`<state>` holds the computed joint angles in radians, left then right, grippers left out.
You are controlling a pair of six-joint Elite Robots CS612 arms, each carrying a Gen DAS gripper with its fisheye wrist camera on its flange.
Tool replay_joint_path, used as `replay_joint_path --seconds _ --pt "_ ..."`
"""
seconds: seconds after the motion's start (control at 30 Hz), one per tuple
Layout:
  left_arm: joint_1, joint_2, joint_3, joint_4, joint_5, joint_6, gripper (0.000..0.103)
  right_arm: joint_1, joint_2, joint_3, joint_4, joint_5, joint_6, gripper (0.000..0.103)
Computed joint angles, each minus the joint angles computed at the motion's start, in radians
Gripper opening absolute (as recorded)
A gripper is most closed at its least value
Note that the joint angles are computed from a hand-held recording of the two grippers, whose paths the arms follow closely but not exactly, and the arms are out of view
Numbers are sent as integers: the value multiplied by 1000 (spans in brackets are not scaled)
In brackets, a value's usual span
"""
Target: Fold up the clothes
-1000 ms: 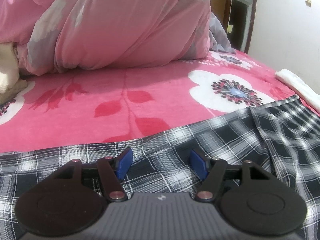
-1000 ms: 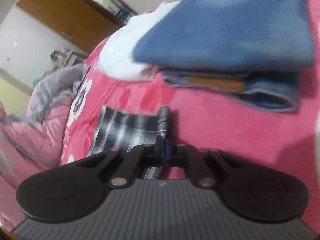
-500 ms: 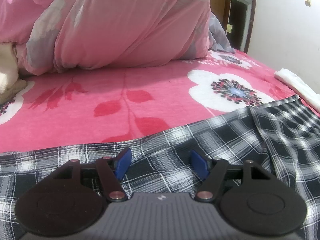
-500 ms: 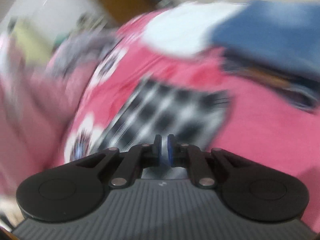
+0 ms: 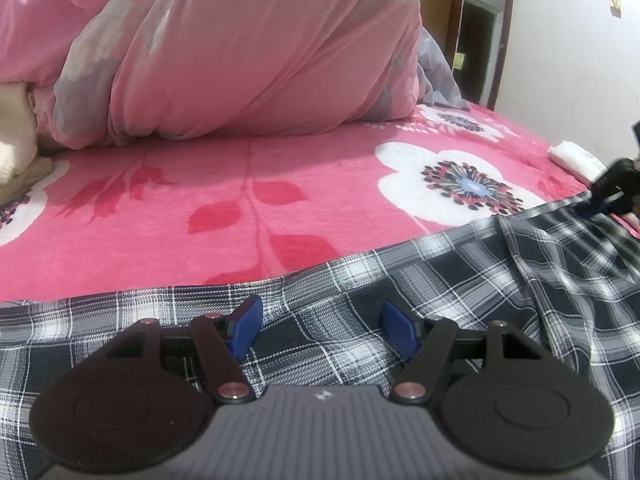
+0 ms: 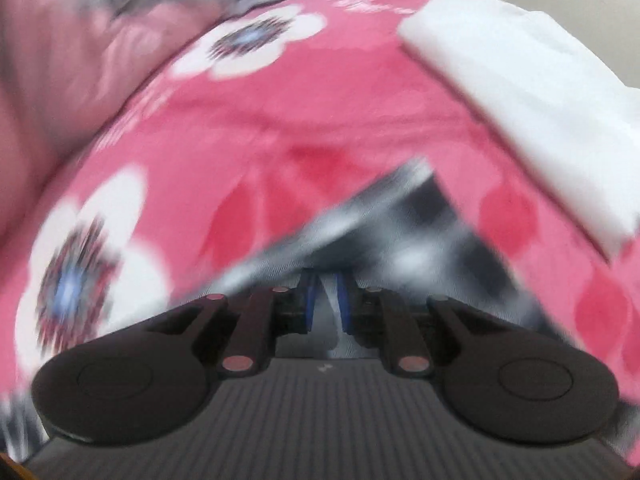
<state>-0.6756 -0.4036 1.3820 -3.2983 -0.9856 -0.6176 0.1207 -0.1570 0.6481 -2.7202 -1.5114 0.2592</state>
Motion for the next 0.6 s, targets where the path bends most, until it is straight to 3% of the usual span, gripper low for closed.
replay_joint_path --seconds 0.1,0.2,0.23,0.33,0.37,0.5,0.6 --pt "0 0 -1 0 -1 0 68 -16 61 -119 28 6 110 6" --pt "0 0 1 0 -2 2 69 -24 46 -96 10 -47 189 8" --pt "0 0 2 -1 -2 2 69 -24 26 -63 -4 -84 215 13" --pt "0 -1 3 -3 -5 1 70 -29 -87 141 -109 -120 190 15" --pt "1 -1 3 -4 -6 1 70 -31 -131 218 -149 -100 165 16" --pt "3 1 1 -7 -14 1 72 -16 -314 518 -274 16 -30 25" --pt "2 1 0 -4 -11 4 72 19 -447 739 -340 152 -257 31"
